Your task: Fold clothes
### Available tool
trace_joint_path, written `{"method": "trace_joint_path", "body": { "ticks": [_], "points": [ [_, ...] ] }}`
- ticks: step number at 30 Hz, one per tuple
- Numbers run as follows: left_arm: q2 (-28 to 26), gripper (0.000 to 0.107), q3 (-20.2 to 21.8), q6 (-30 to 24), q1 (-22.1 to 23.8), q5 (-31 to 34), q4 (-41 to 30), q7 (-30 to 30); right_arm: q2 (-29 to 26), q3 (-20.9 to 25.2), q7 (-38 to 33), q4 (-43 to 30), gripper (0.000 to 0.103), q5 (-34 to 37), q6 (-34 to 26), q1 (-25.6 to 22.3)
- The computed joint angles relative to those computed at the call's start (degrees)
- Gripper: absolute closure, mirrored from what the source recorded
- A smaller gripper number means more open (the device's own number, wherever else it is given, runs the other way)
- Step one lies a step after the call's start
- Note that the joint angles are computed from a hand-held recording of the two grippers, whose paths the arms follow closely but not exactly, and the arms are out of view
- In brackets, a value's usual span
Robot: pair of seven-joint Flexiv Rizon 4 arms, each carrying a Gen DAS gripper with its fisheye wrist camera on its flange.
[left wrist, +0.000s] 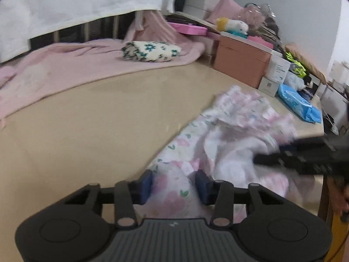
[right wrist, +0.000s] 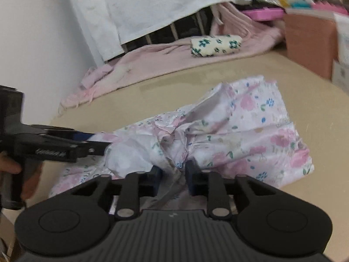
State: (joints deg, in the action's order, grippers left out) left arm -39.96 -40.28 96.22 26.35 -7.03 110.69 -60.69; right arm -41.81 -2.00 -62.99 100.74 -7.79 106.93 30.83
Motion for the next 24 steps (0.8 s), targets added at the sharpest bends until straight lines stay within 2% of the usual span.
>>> {"method": "trace_joint_path", "body": {
  "ticks": [2,4,6,8,9,10,11,12,13,14,15,17,18,19,20,21,22,23,24],
  "points": [
    [3.66,0.066,0.59,2.77,0.33,-1.41,5.25,-4.53,-0.71,4.34,-7.67,-5.64,0.081,2.38,-7.53,-2.46],
    [7.81,0.068,2.77,8.5,-1.28,-1.6,11.79,-10.58,-2.82,8.46,-13.72,-11.34,0.08,1.2,-11.96,-5.06],
    [11.19,0.067,4.72,14.26,-3.5,-2.04,17.64,-16.41,-5.75,13.78,-18.55,-17.73,0.079,-3.12,-16.67,-8.11],
    [12.54,0.065,3.74,18.46,-3.23,-2.4,21.3,-20.97,-7.36,14.07,-22.78,-22.36,0.073,-5.02,-19.74,-7.0],
    [12.53,0.064,2.37,19.23,-1.23,-0.2,22.09,-24.02,-7.03,12.58,-23.05,-22.78,0.067,-5.03,-19.8,-5.62],
    [12.07,0.061,-0.86,19.62,2.2,0.85,22.81,-25.12,-6.12,12.86,-23.09,-21.5,0.061,-4.25,-17.55,-5.82],
    [11.07,0.057,-3.28,19.58,6.2,5.63,22.61,-28.3,-5.34,14.54,-21.58,-19.42,0.049,-5.56,-13.85,-7.51],
    [10.03,0.054,-5.14,19.71,9.24,9.18,22.26,-30.67,-5.0,17.37,-19.12,-17.46,0.035,-8.72,-10.04,-10.31],
    [9.05,0.048,-6.45,19.92,10.68,9.0,21.82,-30.05,-4.52,21.59,-18.06,-15.37,0.03,-9.52,-7.25,-14.06],
    [8.39,0.047,-6.31,19.89,11.11,9.83,20.83,-30.7,-4.78,26.26,-16.4,-13.75,0.029,-10.16,-5.2,-18.06],
    [7.86,0.047,-4.98,19.83,10.11,9.86,19.2,-31.11,-6.45,30.91,-12.67,-13.33,0.028,-14.08,-4.95,-22.06],
    [6.67,0.047,-2.63,19.44,8.33,9.88,15.84,-32.09,-11.85,40.25,-4.08,-13.57,0.029,-25.7,-6.03,-29.95],
    [5.51,0.047,-3.14,17.87,8.87,9.96,14.01,-33.24,-14.69,44.91,-4.14,-14.93,0.029,-27.51,-8.92,-32.42],
    [4.33,0.047,-3.63,16.31,9.34,9.99,12.15,-34.34,-16.88,48.42,-7.16,-16.77,0.029,-25.58,-12.2,-33.29],
    [3.14,0.048,-4.11,14.73,9.75,9.94,10.27,-35.39,-18.0,50.28,-11.1,-19.33,0.032,-20.14,-15.83,-32.55],
    [1.88,0.051,-4.77,13.07,10.28,10.08,8.44,-36.26,-18.05,50.27,-16.17,-22.65,0.044,-11.42,-19.44,-30.44],
    [0.2,0.068,-6.49,10.93,11.74,11.31,6.99,-36.26,-17.99,49.45,-20.02,-25.55,0.057,-4.89,-21.89,-28.49],
    [-1.5,0.097,-8.22,9.39,13.11,12.28,5.86,-36.13,-18.3,48.99,-20.98,-27.78,0.088,-2.1,-23.8,-27.3],
    [-3.03,0.107,-9.99,10.86,14.56,13.18,6.23,-36.41,-18.83,50.4,-23.42,-28.46,0.094,-1.05,-23.5,-27.42]
  ]
}}
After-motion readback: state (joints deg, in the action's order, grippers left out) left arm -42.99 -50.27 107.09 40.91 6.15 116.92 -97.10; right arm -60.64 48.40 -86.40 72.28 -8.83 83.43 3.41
